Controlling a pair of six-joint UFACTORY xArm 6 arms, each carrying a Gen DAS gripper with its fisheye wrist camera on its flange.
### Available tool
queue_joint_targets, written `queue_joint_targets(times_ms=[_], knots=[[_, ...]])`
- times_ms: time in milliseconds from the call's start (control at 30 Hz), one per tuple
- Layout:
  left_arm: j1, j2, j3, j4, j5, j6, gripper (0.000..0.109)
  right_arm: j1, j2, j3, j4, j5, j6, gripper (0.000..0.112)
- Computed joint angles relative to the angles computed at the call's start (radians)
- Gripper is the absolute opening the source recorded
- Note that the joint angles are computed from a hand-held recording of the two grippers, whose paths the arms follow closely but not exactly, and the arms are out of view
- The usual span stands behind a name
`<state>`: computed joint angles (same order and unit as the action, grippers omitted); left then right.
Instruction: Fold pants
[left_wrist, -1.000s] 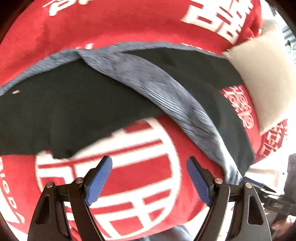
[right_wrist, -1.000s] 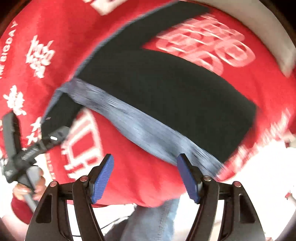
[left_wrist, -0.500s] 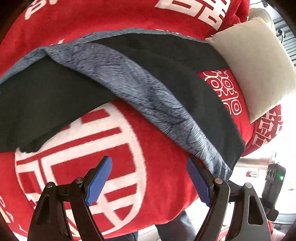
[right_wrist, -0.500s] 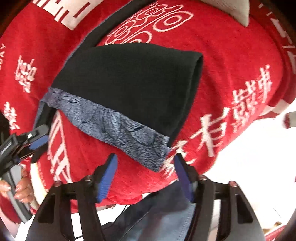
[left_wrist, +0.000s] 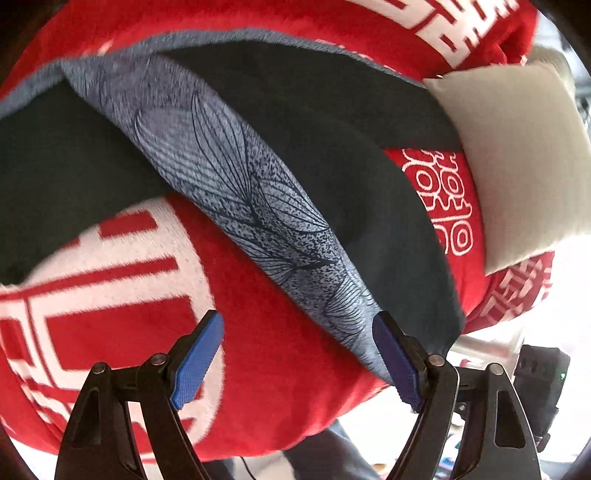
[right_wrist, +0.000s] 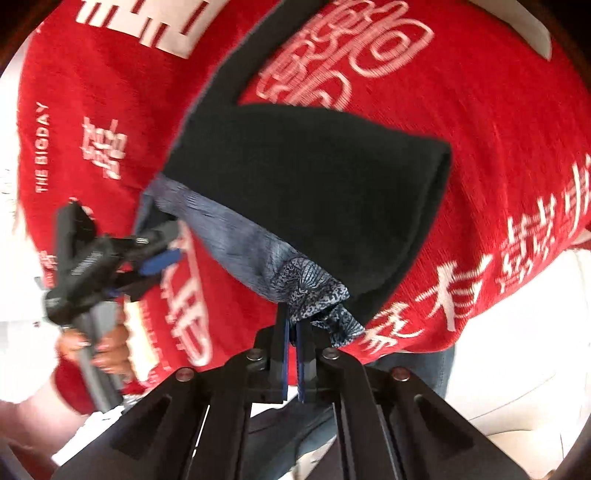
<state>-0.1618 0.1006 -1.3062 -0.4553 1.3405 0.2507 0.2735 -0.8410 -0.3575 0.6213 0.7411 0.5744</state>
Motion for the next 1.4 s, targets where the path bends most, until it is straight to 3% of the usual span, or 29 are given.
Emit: queue_joint_targets(times_ms=[167, 400, 600, 733, 767, 900, 1067, 1200, 1400], knots=[[0.006, 0.057, -0.036, -0.052, 0.027, -0.102, 0.083, -0.122, 0.055, -0.082, 0.185, 0.1, -0.21, 0.003], [-0.02, 0.096, -0.074, -0.072, 0.011, -0.16, 0.083, -0.232, 0.142, -0.15, 0.263, 0.224, -0.356, 0.003], [-0.053, 0.097, -0.08, -0.038, 0.001, -0.171, 0.083, -0.262, 0.196, -0.155, 0.321, 0.301, -0.43, 0.008], [-0.059, 0.096, -0.082, -0.019, -0.003, -0.188, 0.082, -0.243, 0.209, -0.118, 0.339, 0.273, -0.417, 0.009], [-0.063, 0.094, -0.082, -0.012, -0.008, -0.192, 0.074, -0.243, 0.212, -0.114, 0.348, 0.275, -0.417, 0.009], [-0.065, 0.105, -0.099, -0.028, 0.005, -0.187, 0.016, -0.252, 0.228, -0.151, 0.415, 0.282, -0.48, 0.003], [-0.053, 0.11, -0.158, -0.084, 0.005, -0.205, 0.016, -0.328, 0.304, -0.301, 0.492, 0.327, -0.596, 0.003], [-0.057, 0.169, -0.292, -0.122, 0.0, -0.235, 0.016, -0.408, 0.425, -0.468, 0.49, 0.37, -0.673, 0.003], [-0.089, 0.405, -0.649, -0.135, -0.007, -0.27, 0.017, -0.5, 0.708, -0.834, 0.306, 0.41, -0.716, 0.003]])
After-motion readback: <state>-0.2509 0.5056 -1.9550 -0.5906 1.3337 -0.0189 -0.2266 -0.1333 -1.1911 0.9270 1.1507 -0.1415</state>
